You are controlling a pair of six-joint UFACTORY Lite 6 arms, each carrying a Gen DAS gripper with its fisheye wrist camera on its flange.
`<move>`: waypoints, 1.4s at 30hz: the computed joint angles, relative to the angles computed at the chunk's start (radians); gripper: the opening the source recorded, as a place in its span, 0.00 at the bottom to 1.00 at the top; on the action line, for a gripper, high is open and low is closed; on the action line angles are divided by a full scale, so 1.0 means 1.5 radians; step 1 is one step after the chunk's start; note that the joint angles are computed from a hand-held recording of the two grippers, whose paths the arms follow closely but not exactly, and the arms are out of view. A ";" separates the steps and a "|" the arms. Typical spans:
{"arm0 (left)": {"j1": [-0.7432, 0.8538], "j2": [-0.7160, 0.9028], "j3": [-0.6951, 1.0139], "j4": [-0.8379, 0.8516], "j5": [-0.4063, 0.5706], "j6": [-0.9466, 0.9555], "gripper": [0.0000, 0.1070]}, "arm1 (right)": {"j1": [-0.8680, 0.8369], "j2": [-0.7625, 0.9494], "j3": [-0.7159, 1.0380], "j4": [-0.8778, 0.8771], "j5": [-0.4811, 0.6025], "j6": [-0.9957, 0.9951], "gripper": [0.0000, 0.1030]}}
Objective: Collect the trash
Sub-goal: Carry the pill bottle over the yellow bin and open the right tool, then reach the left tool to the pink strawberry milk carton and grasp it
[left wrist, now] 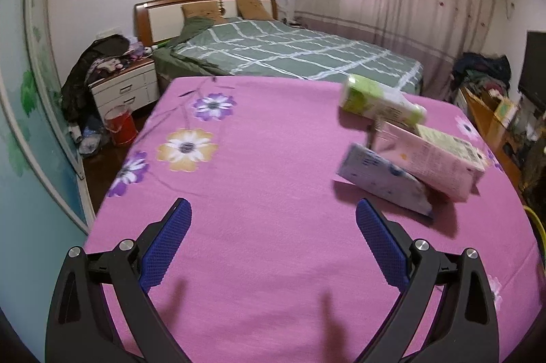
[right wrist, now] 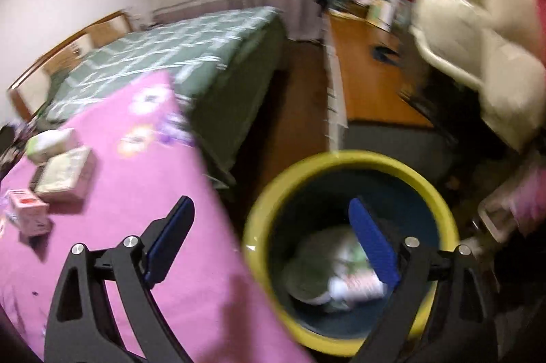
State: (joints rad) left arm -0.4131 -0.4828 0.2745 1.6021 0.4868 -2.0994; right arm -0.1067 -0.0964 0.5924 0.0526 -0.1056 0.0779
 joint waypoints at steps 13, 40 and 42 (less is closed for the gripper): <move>-0.249 0.415 0.369 -0.102 0.102 0.063 0.89 | 0.185 0.156 0.139 0.381 -0.085 -0.335 0.85; -0.037 0.198 0.191 -0.105 0.041 0.083 0.89 | 0.188 0.136 0.120 0.322 -0.092 -0.277 0.85; -0.058 0.226 0.214 -0.095 0.035 0.067 0.89 | 0.189 0.135 0.119 0.323 -0.093 -0.279 0.85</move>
